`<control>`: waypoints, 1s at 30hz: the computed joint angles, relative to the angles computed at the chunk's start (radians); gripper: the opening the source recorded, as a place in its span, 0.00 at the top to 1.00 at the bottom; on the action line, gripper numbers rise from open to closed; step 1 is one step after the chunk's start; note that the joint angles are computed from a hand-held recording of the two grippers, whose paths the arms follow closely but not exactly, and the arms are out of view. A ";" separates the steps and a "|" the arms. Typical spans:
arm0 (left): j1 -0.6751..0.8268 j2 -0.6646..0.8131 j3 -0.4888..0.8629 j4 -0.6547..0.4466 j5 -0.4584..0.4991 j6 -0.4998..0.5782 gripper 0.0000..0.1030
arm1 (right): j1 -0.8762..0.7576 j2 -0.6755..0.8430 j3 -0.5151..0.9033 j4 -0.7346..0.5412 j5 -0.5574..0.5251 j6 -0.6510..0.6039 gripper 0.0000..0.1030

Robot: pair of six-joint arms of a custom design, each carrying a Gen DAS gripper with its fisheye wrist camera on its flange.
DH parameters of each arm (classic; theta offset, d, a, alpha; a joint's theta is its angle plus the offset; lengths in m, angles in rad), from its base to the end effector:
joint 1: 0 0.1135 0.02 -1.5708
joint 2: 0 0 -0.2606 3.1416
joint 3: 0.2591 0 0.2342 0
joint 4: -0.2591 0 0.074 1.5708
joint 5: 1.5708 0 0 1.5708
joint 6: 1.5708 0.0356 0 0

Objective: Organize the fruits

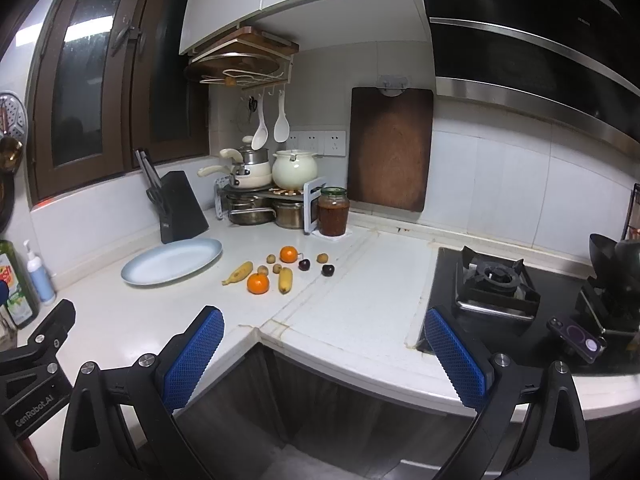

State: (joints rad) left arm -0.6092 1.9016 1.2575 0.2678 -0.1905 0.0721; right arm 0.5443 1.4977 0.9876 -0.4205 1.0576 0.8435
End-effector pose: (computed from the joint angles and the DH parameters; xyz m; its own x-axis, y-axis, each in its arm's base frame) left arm 0.3508 -0.2365 0.2320 -0.2705 0.2750 -0.9226 0.4381 0.8885 0.1364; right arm 0.2577 0.1197 0.2419 -0.3135 0.2389 -0.9190 0.6395 0.7686 -0.0183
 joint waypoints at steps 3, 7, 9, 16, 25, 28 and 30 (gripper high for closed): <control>-0.006 0.010 0.013 -0.008 -0.008 0.000 0.00 | -0.018 -0.014 -0.018 0.029 -0.015 -0.025 0.01; -0.018 0.031 0.047 -0.039 -0.036 -0.010 0.00 | -0.030 -0.018 -0.034 0.057 -0.024 -0.043 0.01; -0.020 0.048 0.077 -0.074 -0.033 -0.029 0.00 | -0.045 -0.023 -0.049 0.089 -0.040 -0.066 0.01; -0.042 0.102 0.148 -0.108 -0.032 -0.062 0.00 | -0.125 -0.043 -0.114 0.240 -0.124 -0.184 0.01; -0.086 0.208 0.283 -0.137 -0.070 -0.085 0.04 | -0.279 -0.058 -0.209 0.485 -0.300 -0.356 0.01; -0.098 0.244 0.336 -0.150 -0.085 -0.082 0.05 | -0.324 -0.037 -0.208 0.523 -0.353 -0.388 0.01; -0.100 0.273 0.382 -0.168 -0.082 -0.086 0.07 | -0.354 -0.021 -0.204 0.548 -0.387 -0.406 0.01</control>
